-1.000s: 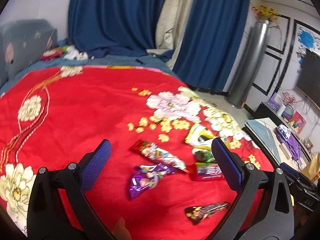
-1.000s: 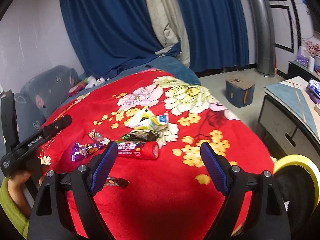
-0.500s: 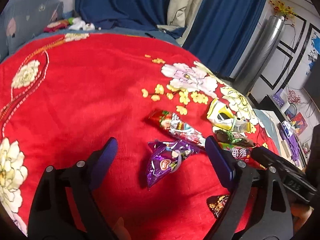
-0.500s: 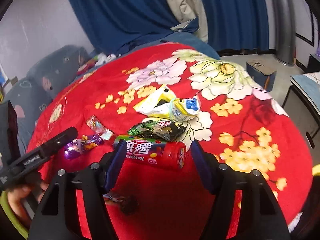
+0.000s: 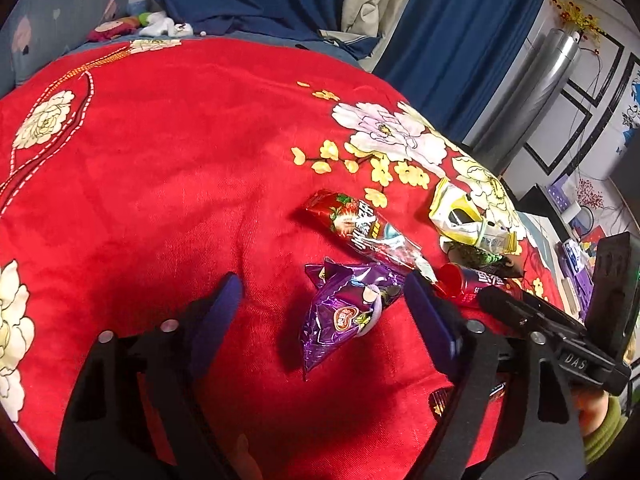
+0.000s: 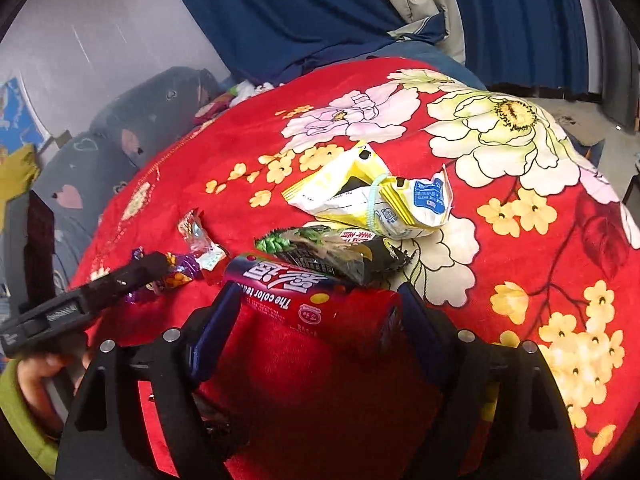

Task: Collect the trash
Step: 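Grasp the purple candy wrapper with the left tool while the right tool grasps the red candy tube, then carry the purple wrapper with the left tool while the right tool carries the red tube to the bin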

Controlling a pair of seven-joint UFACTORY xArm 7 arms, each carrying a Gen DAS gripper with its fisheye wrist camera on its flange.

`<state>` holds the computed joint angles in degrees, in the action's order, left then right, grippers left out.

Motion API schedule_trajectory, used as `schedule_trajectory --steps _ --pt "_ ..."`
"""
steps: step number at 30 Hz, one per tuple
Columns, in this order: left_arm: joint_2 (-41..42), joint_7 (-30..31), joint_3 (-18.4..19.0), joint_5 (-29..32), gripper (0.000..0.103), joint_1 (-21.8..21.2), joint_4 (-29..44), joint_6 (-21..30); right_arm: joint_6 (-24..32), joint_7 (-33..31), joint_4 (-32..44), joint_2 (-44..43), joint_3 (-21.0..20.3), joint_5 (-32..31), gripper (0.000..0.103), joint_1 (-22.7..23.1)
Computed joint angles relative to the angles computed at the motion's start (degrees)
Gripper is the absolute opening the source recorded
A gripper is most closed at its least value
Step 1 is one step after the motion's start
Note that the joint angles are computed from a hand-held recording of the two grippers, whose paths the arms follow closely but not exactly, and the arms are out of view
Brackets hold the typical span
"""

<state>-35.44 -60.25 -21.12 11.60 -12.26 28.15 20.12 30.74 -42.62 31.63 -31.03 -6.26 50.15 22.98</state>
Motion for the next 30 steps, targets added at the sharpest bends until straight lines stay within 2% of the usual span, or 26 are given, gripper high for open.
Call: schedule_trajectory --steps 1,3,4,8,12,20,22,30 --pt "0.02 -0.05 0.00 -0.03 0.069 -0.03 0.05 0.12 0.11 -0.36 -0.12 -0.25 -0.41 0.53 0.067 0.15" --pt "0.05 -0.10 -0.01 -0.04 0.056 -0.11 0.07 0.25 1.22 -1.36 -0.52 -1.06 -1.60 1.88 0.054 0.44" --pt "0.08 -0.07 0.07 -0.08 0.054 -0.20 0.07 0.31 1.80 -1.59 -0.63 -1.33 -1.76 2.02 0.049 0.24" --pt "0.56 0.93 0.55 -0.41 0.032 -1.16 0.25 -0.11 1.46 -1.93 -2.90 -4.19 -0.71 1.67 0.044 -0.36" --pt "0.42 1.85 0.26 -0.37 0.024 -2.11 0.73 0.81 0.39 1.03 -6.17 -8.79 0.88 -0.30 0.040 -0.73" --pt "-1.43 4.07 1.28 -2.42 0.020 -4.52 0.16 -0.68 -3.01 8.68 -12.88 -19.76 0.43 -5.29 0.035 0.90" --pt "-1.33 4.59 1.18 -2.77 0.015 -4.81 0.40 -1.37 -3.39 11.51 -14.44 -23.10 1.53 -8.24 0.034 -0.59" --pt "-1.34 4.86 -1.29 -2.46 0.015 -5.17 2.06 -3.20 -2.08 19.12 -16.73 -31.54 -0.09 -15.51 0.033 -2.25"
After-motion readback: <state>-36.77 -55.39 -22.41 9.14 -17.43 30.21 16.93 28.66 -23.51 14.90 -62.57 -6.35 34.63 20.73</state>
